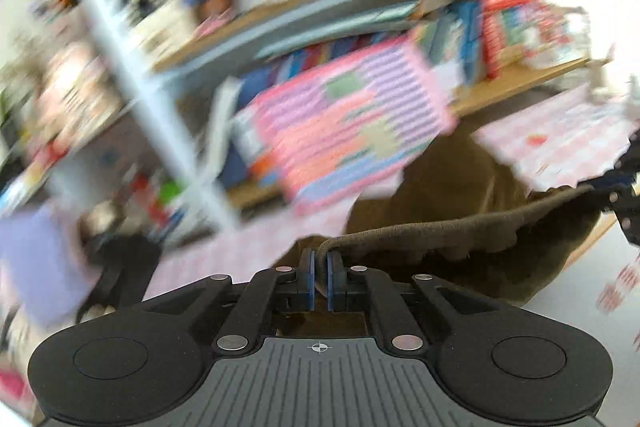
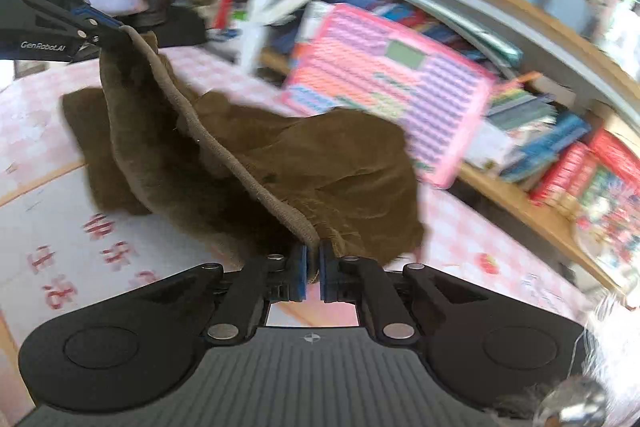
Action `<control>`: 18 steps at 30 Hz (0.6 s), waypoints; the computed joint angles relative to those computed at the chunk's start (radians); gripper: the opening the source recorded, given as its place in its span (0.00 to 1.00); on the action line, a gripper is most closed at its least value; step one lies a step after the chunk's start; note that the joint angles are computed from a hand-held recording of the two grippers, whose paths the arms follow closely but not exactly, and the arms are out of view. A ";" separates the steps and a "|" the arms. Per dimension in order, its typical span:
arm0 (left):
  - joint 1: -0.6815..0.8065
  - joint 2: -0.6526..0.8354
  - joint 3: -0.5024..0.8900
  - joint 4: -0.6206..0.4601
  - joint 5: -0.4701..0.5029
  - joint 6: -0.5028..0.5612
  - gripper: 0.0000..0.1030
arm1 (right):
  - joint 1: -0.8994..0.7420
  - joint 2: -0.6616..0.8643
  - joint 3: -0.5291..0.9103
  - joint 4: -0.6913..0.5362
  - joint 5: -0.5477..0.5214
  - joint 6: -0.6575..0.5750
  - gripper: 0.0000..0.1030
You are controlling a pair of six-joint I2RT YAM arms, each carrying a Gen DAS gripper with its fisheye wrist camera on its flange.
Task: Fold clothes
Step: 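Lift the garment by the waistband with both grippers and shake it out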
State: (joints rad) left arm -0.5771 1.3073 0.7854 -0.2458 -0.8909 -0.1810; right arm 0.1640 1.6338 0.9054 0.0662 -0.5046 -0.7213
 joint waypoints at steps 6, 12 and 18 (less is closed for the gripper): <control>0.108 0.210 0.306 0.361 0.271 0.520 0.07 | -0.113 -0.011 0.122 0.137 0.130 0.043 0.04; 0.139 0.255 0.569 0.570 0.473 0.688 0.06 | -0.143 -0.222 0.155 0.346 0.290 0.110 0.04; 0.241 0.029 0.429 0.684 0.766 0.573 0.07 | -0.033 -0.617 0.061 0.286 0.403 0.113 0.04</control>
State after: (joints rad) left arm -0.3358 1.3364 1.2140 0.4383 -0.1250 0.3919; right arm 0.1315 1.0169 0.9664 0.3522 -0.1020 -0.6084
